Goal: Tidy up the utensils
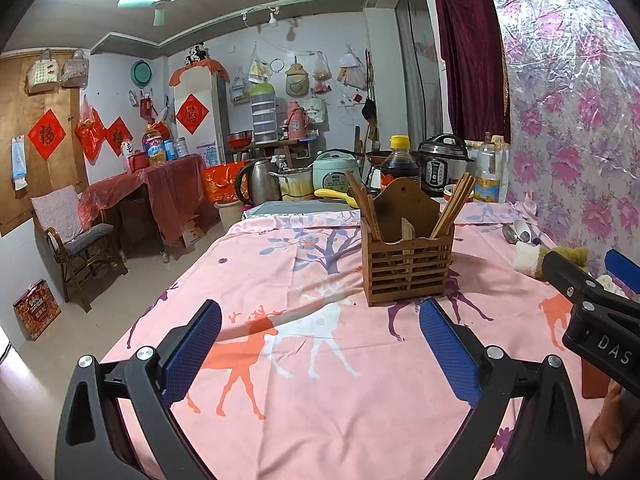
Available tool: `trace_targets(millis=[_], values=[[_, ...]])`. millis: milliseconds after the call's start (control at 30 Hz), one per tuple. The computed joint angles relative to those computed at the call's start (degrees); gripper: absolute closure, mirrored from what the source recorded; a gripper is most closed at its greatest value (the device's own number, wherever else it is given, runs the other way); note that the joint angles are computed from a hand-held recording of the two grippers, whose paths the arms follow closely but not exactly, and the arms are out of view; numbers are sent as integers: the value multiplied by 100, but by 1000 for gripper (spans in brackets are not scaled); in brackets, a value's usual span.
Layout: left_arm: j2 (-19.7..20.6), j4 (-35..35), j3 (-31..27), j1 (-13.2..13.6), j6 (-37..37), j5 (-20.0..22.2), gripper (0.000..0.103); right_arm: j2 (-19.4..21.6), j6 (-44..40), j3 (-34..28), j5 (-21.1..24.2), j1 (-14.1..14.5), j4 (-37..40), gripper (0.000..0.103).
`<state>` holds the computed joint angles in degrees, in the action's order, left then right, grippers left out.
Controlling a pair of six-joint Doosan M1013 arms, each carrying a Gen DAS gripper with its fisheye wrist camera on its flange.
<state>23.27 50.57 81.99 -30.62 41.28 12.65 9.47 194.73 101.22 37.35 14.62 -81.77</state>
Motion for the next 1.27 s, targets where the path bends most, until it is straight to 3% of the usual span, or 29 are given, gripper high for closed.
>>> trace_targets(millis=[700,800,900,1067,1267], values=[[-4,-295,-5,1,289,-9,6,-14,-56,10,-6,-9,71,7],[6,-86,-18,-13,134,1,6,-14,-59,10,-4,-8,72,7],[-13,608,40,-35,-505,-35,6,-13,-44,11,0,-5,66,7],[-7,17,15,-31,118,-89,6,-14,-34,10,4,-3,59,7],[-4,-151,7,-22,225,-46,6,-12,-41,9,-5,-6,61,7]])
